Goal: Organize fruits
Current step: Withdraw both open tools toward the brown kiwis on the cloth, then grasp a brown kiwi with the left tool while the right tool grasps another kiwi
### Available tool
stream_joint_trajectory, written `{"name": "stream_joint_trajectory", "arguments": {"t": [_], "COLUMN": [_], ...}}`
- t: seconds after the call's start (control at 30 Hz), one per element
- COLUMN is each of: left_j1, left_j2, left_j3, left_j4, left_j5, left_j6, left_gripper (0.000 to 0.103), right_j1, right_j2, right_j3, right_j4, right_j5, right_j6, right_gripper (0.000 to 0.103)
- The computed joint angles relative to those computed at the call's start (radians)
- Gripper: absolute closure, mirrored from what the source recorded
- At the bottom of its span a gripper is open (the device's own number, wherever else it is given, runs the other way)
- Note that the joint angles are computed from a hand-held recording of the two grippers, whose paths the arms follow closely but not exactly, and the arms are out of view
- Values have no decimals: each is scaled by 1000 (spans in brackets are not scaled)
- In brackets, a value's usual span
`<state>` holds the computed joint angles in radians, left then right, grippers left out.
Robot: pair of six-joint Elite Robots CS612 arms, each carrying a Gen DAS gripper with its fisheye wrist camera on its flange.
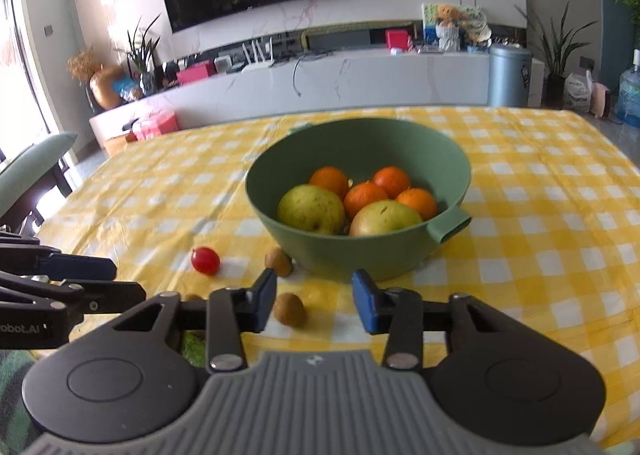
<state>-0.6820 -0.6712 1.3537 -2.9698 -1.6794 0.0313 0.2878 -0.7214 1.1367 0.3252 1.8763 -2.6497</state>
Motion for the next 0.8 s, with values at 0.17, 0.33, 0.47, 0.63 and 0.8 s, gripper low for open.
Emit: {"name": "stream_joint_trajectory", "arguments": {"t": [0.17, 0.33, 0.47, 0.63, 0.8], "left_j1": [14, 10, 5, 10, 16], "left_j2": [15, 29, 40, 60, 76], "left_j3": [-24, -49, -70, -108, -134], "left_j4": [62, 125, 146, 186, 211], "left_j5": [-65, -72, -61, -74, -115], "left_j6": [-13, 13, 26, 12, 3], "left_gripper": [59, 59, 60, 62, 63], "right_j1": [-3, -11, -19, -27, -35], "right_j2": [22, 45, 60, 80, 100], "right_j3": [-36, -72, -95, -122, -152], "right_j4": [56, 112, 136, 158, 184], "right_j5": [-30, -69, -109, -150, -183], "right_j6": [-11, -2, 13, 34, 57], "right_gripper": [70, 70, 72, 73, 74]}}
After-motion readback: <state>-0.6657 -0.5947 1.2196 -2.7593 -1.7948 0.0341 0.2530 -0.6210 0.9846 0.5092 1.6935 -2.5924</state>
